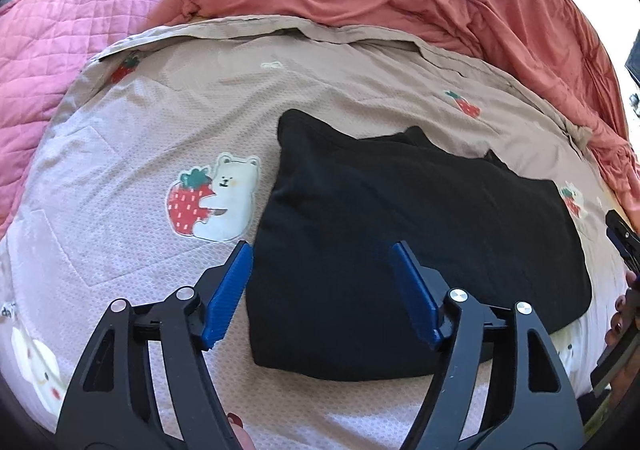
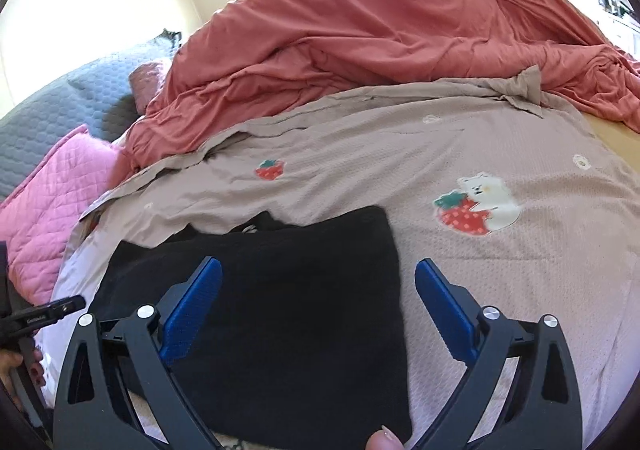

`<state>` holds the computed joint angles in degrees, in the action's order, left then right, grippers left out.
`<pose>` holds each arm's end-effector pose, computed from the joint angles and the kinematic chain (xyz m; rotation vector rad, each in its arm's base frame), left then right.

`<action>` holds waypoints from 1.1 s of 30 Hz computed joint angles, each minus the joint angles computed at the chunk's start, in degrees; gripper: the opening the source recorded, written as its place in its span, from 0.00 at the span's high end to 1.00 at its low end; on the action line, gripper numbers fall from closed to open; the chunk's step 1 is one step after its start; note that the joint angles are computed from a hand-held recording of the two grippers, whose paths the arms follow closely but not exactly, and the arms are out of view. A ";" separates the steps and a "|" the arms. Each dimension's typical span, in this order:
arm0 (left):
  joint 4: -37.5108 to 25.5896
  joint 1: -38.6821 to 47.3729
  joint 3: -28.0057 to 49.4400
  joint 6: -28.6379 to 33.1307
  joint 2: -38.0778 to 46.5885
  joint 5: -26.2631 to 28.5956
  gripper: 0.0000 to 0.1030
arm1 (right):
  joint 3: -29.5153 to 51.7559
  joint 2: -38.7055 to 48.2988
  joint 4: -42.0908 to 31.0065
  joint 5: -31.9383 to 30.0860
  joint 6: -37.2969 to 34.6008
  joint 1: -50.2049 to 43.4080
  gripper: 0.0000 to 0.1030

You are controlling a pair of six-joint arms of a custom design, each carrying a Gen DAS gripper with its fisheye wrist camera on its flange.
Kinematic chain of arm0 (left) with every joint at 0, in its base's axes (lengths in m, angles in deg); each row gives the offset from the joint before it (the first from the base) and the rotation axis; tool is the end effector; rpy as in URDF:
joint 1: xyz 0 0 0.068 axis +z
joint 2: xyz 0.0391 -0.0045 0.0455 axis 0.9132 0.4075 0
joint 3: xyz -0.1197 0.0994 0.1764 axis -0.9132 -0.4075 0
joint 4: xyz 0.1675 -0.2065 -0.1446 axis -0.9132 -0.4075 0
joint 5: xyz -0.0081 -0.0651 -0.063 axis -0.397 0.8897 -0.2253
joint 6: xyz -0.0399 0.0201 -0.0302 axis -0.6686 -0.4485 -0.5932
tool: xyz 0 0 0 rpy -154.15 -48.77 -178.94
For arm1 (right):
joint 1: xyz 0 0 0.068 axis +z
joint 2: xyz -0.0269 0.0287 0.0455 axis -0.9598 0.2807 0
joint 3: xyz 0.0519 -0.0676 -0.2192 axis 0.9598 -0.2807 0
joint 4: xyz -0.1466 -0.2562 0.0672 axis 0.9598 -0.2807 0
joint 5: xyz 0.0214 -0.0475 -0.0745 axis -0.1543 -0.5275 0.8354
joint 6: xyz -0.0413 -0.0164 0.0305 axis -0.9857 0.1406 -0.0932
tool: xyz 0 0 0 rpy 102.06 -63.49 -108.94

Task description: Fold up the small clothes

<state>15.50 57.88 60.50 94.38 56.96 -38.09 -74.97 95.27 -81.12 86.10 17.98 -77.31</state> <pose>0.4093 -0.0671 0.1063 0.4735 2.5209 -0.3176 0.1862 -0.0154 0.0988 0.6041 2.1485 0.0888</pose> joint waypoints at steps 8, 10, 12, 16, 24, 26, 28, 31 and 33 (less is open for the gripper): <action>0.62 -0.69 -2.04 1.53 -0.73 0.59 0.31 | 0.59 0.63 -1.81 8.78 2.40 10.67 0.06; 0.31 -0.74 -1.98 2.05 -0.20 0.24 0.31 | 1.29 2.97 -1.20 10.14 3.04 12.64 0.06; 0.20 -0.78 -1.83 2.67 0.61 -0.69 0.31 | 1.29 3.93 -1.25 10.69 3.87 14.17 0.06; 0.87 -0.27 -1.99 4.25 2.76 -2.27 0.31 | 3.02 13.47 2.25 11.23 5.66 17.92 0.06; 0.84 2.34 -1.65 3.84 6.09 0.89 0.26 | 9.40 41.14 12.37 8.02 9.11 18.73 0.06; 1.20 2.88 -2.06 3.63 6.10 1.99 0.26 | 10.27 41.92 11.56 10.18 9.63 20.62 0.06; 0.62 3.62 -2.19 3.28 5.93 3.36 0.26 | 8.45 37.44 10.54 11.18 10.86 21.92 0.06; 1.35 4.26 -3.67 3.83 4.36 4.36 0.26 | 6.02 30.54 7.99 12.04 12.82 23.03 0.06; 1.35 4.65 -4.18 4.15 3.55 4.66 0.26 | 5.34 26.97 5.61 13.69 13.42 23.98 0.06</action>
<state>16.85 62.53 56.32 98.53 60.51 -33.43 -69.63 122.24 -75.51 99.78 31.40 -53.33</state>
